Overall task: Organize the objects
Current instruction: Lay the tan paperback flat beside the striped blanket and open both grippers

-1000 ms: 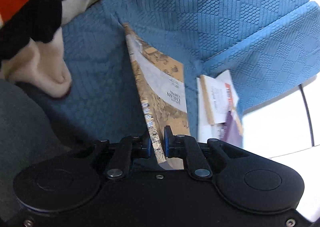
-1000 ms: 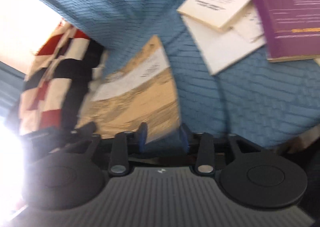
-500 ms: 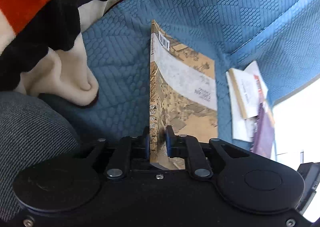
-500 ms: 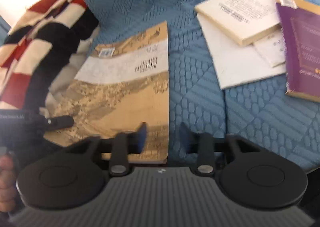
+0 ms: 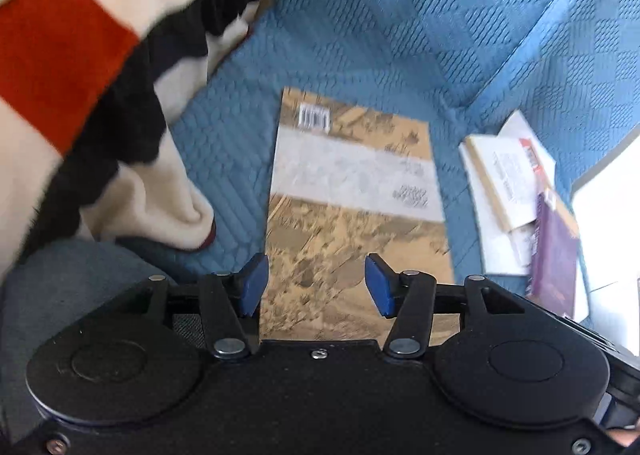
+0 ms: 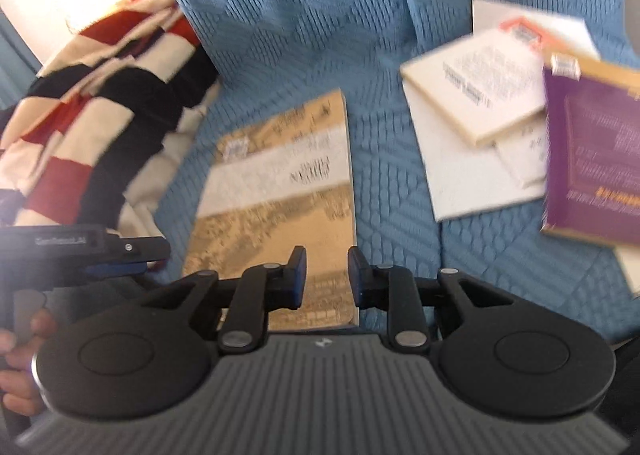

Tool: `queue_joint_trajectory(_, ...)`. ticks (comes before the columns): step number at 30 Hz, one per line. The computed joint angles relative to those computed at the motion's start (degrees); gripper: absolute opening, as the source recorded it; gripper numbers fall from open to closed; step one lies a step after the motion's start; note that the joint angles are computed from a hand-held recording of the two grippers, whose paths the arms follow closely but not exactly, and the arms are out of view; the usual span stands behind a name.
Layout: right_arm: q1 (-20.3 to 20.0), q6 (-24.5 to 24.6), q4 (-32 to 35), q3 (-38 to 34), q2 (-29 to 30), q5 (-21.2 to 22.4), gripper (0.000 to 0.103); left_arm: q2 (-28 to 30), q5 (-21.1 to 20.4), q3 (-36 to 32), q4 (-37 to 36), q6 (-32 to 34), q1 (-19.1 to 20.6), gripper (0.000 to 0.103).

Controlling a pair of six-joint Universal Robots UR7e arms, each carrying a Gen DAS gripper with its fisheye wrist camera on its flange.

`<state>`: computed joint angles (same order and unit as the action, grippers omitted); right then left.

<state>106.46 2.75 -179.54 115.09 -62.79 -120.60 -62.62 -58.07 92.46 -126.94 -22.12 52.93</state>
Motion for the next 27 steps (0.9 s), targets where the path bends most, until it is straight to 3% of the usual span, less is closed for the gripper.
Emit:
queue_joint_trajectory(11,6.81,-2.55,-3.34,1.48,-6.42,-4.89,0.025,-2.51,-1.12,-0.07,-5.44,5.36,-6.96,0.058)
queue_joint_trajectory(27,15.91,2.46,0.03,6.4,-15.41,-17.42,0.027,-8.61,-5.37,5.7,-7.39,7.41,-15.55,0.069)
